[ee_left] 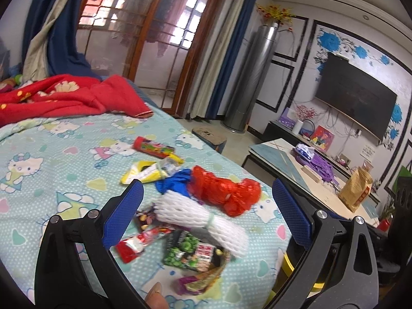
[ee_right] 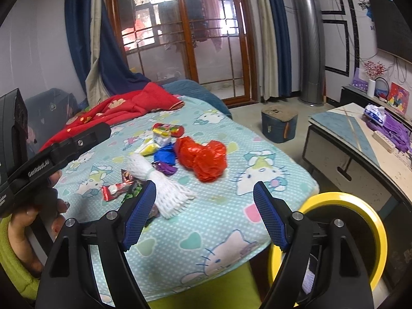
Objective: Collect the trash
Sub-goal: 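Grasp the white foam net with the right tool while the left tool grasps a red candy wrapper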
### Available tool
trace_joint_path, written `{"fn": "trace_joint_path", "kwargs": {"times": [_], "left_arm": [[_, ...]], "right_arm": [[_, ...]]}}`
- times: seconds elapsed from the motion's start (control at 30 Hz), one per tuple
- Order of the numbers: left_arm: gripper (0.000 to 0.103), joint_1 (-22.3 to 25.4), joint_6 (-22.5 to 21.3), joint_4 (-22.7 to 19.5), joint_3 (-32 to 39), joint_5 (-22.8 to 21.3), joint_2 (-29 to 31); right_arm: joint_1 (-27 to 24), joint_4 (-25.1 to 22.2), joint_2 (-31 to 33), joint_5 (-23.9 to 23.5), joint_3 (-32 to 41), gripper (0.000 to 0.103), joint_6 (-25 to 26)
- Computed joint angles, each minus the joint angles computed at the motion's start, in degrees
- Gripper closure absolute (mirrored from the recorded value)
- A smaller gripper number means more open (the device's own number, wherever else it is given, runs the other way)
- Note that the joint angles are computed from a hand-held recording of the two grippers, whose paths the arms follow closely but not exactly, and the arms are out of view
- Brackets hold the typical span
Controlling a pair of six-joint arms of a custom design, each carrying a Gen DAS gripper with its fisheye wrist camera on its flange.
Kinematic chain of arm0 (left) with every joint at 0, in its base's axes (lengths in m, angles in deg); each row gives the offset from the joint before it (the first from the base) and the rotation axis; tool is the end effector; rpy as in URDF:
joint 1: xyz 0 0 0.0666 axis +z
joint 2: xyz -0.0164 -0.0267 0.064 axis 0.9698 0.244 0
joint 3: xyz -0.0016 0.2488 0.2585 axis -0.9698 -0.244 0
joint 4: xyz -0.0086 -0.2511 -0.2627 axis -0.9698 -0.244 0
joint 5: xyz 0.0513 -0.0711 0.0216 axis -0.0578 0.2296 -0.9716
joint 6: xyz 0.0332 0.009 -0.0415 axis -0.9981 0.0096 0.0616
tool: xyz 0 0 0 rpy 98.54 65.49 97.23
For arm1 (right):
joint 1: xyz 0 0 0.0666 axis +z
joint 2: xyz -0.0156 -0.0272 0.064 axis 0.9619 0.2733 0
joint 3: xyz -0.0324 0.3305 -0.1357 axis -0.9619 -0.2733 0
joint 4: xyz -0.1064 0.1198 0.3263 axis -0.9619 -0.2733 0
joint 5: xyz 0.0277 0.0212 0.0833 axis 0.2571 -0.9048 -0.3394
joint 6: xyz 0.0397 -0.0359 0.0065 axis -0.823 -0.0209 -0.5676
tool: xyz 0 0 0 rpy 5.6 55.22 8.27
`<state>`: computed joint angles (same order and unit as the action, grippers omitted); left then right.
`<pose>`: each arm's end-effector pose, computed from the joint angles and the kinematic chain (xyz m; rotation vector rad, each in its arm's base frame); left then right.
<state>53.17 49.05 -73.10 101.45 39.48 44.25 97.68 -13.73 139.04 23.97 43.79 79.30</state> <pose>0.4416 -0.1629 0.4940 -0.6197 1.8859 -0.0362 0.5431 0.2549 0.4951 -0.8995 2.0497 0.6963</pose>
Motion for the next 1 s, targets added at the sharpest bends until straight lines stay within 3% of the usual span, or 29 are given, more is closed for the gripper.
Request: {"fn": "trace_joint_path", "kwargs": {"times": [0.3,0.67,0.77,0.9,1.0], "left_arm": [[0.011,2.90,1.64,-3.90,-2.99,0.85,-3.18],[0.011,6.93,8.39,-8.42,-8.26,10.77,-5.52],[0.012,7.70,9.38,-8.85,-8.94,13.70,-5.47],[0.020,8.63,11.08,-8.96,-10.10,17.38,-5.45],[0.029,8.89,11.50,-9.03,-10.30,18.97,-5.11]], "right_arm": [[2.18,-5.64,4.69,-0.18,5.55,0.028,0.35],[3.40,-17.69,15.57,-1.29,21.47,0.029,-1.87],[3.68,-21.77,19.31,-2.22,27.45,0.036,-2.31],[3.84,-25.24,21.61,-3.90,30.78,0.048,-1.75],[3.73,-26.96,22.32,-5.11,31.55,0.064,-0.85]]}}
